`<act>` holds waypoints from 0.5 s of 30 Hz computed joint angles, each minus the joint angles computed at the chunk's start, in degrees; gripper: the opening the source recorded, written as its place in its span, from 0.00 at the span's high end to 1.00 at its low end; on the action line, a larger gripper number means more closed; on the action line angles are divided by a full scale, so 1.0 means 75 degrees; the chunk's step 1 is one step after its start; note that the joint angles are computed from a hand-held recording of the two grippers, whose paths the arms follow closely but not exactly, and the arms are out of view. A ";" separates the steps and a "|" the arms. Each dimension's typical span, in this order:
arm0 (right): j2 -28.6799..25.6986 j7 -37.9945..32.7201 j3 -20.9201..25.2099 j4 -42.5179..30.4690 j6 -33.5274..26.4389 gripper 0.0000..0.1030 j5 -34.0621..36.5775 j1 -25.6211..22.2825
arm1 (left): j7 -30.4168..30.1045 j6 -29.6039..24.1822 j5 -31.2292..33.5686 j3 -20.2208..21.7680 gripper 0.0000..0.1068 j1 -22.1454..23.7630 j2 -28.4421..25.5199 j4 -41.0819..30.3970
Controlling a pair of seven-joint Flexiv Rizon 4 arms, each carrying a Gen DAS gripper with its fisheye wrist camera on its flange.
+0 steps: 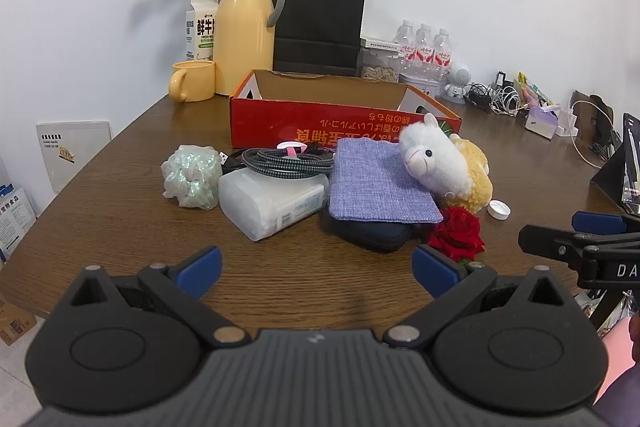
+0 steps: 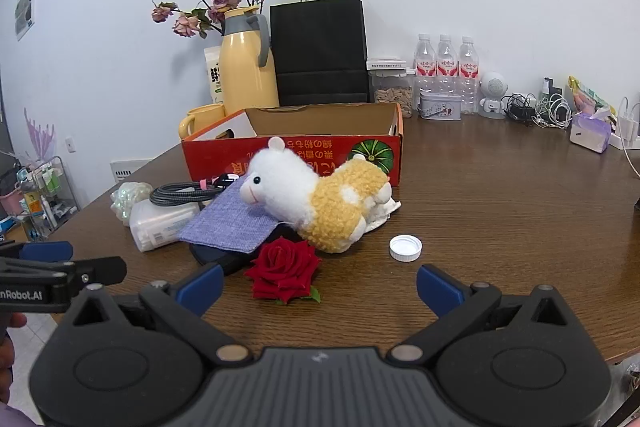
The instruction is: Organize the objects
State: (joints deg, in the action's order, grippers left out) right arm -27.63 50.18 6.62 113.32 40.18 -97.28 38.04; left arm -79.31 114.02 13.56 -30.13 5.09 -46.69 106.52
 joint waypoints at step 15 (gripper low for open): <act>-0.0007 -0.0010 -0.0004 -0.0010 -0.0002 0.00 0.0005 0.0003 | 0.0017 -0.0041 -0.0023 -0.0014 0.04 0.0009 -0.0004 -0.0003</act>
State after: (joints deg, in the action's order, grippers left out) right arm -27.69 50.11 6.59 113.25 40.17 -97.25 38.06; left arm -79.18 113.71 13.39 -30.24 5.16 -46.72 106.50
